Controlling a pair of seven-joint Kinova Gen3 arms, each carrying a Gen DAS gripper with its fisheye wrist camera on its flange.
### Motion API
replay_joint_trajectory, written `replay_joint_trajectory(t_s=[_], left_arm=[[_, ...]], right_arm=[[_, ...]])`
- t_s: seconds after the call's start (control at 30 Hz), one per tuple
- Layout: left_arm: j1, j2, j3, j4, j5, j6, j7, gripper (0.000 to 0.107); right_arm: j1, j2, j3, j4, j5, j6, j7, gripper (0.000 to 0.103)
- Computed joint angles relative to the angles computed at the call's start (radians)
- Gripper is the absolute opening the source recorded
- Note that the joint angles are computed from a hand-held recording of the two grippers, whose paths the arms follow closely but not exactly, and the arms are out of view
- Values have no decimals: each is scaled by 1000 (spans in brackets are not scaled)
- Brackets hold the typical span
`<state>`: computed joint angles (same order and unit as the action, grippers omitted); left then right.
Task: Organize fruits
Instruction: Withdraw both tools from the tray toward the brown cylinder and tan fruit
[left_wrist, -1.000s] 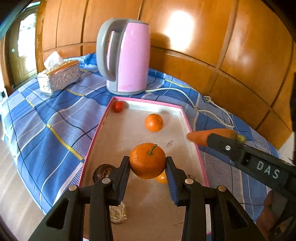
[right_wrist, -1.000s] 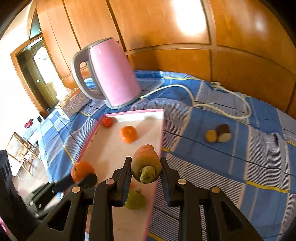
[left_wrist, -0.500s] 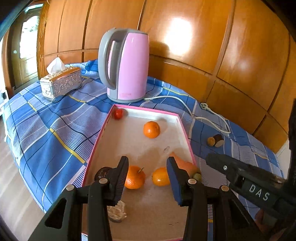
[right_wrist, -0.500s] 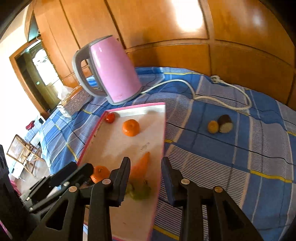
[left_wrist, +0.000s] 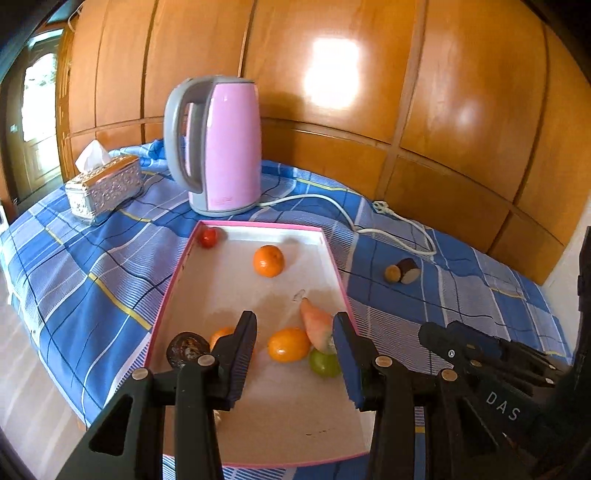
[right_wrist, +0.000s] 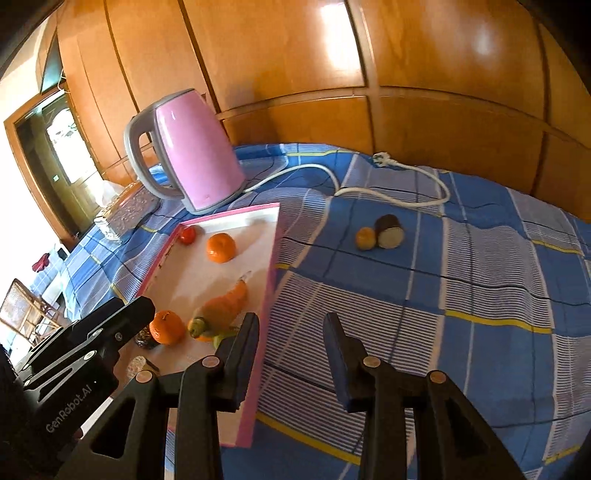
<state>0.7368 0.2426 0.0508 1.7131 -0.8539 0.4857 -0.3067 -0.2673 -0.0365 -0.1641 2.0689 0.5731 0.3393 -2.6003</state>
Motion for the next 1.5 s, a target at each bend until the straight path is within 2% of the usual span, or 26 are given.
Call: replay_joint_trajectory(t_s=[0.2, 0.53, 0.77, 1.13, 1.5], left_arm=[[24, 2, 12, -10, -27, 10, -8, 44], [52, 8, 28, -25, -36, 17, -41, 44], [62, 21, 35, -47, -8, 28, -89, 44], [78, 60, 33, -96, 78, 42, -193, 44], [73, 134, 25, -186, 240, 70, -354, 44]], right_arm=[[23, -34, -27, 37, 114, 13, -127, 36], [83, -68, -48, 77, 101, -10, -145, 36], [122, -83, -63, 99, 97, -26, -152, 36], [167, -90, -65, 116, 51, -36, -118, 36], [179, -67, -23, 127, -22, -44, -51, 36]])
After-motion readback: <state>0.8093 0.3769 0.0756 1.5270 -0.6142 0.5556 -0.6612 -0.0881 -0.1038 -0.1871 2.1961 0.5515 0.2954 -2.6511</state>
